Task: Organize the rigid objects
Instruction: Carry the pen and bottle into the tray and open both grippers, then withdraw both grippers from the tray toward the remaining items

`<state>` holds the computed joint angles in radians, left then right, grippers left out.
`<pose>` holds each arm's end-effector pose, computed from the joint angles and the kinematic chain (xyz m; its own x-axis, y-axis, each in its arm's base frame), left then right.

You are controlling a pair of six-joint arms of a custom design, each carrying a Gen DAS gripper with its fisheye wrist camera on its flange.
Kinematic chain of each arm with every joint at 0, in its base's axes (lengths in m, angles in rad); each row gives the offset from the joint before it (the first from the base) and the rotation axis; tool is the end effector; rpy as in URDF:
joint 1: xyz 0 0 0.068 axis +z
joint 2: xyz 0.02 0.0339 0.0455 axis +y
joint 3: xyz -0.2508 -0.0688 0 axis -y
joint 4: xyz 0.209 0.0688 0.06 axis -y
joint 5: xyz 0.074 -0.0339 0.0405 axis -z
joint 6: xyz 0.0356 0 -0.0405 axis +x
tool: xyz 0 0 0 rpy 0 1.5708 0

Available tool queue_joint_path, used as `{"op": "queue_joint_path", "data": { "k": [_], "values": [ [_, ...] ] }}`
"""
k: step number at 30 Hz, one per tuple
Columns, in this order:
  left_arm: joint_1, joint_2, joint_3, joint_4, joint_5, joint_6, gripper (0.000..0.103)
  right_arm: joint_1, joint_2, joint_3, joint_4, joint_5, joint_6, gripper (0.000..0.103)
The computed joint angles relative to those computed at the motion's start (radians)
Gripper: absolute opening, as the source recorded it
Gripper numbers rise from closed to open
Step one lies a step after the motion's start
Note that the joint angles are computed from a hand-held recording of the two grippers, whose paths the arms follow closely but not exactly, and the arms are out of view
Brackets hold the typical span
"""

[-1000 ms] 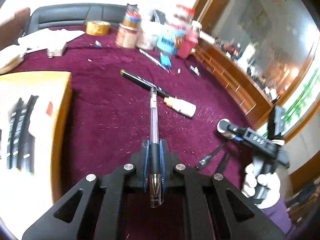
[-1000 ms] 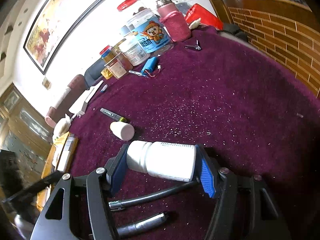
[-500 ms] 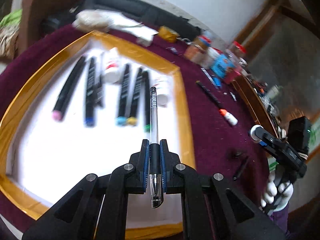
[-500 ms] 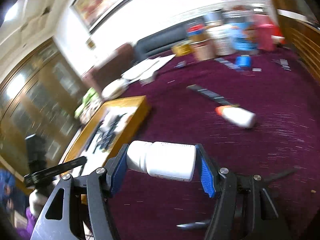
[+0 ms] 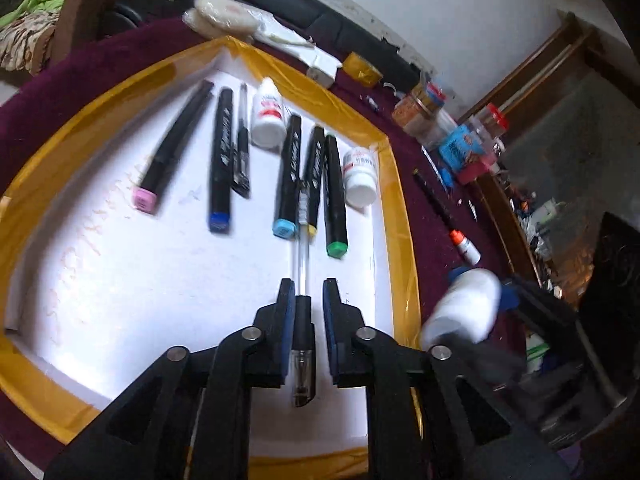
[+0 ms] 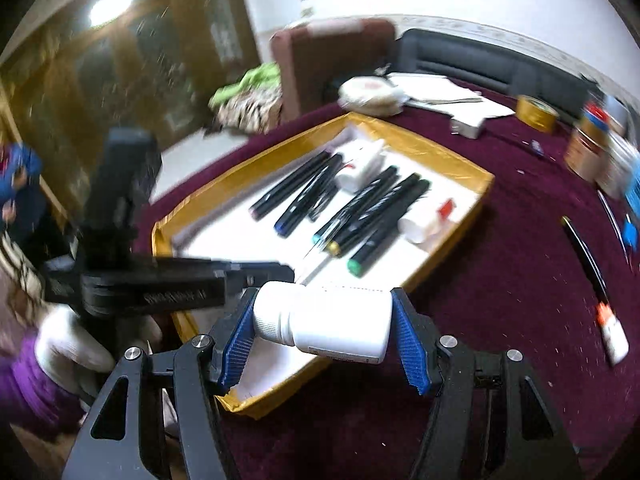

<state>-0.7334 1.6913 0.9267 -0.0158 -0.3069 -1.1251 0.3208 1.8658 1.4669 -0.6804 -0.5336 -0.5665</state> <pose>0.2443 -0.2057 0.1852 -0.6572 -0.5657 -0.4981 -0.2653 0.7922 -0.5496 0.3342 0.1301 0.2353 -0.4380 -0.6325 -0.6389 -0.8703 0.4764 0.1251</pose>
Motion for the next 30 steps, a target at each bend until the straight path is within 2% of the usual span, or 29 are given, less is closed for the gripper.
{"op": "queue_joint_path", "data": {
  "k": [4, 9, 11, 13, 17, 22, 26, 30],
  "values": [
    [-0.006, -0.073, -0.069, 0.018, -0.035, -0.011, 0.03, 0.072, 0.011, -0.014, 0.032, 0.094, -0.032, 0.059],
    [0.0, -0.106, -0.116, 0.055, -0.027, -0.016, 0.038, 0.126, 0.046, 0.002, 0.05, 0.174, -0.032, 0.061],
    [-0.001, -0.11, -0.117, 0.057, -0.027, -0.016, 0.039, 0.127, 0.058, 0.012, 0.047, 0.175, -0.027, 0.063],
    [-0.002, -0.11, -0.113, 0.053, -0.027, -0.017, 0.045, 0.119, 0.063, 0.016, 0.046, 0.17, -0.023, 0.064],
    [-0.015, -0.1, -0.086, 0.031, -0.034, -0.028, 0.047, 0.087, 0.042, 0.009, 0.045, 0.14, -0.008, 0.064],
    [-0.049, -0.091, -0.024, -0.035, -0.074, -0.024, 0.052, -0.08, 0.009, 0.012, 0.025, -0.006, 0.052, 0.064],
    [-0.082, -0.09, 0.031, -0.072, -0.112, -0.018, 0.053, -0.258, 0.01, 0.007, 0.043, -0.058, 0.086, 0.064],
    [-0.127, -0.043, 0.151, -0.144, -0.148, 0.022, 0.067, -0.445, 0.078, 0.064, 0.032, -0.087, 0.125, 0.064]
  ]
}}
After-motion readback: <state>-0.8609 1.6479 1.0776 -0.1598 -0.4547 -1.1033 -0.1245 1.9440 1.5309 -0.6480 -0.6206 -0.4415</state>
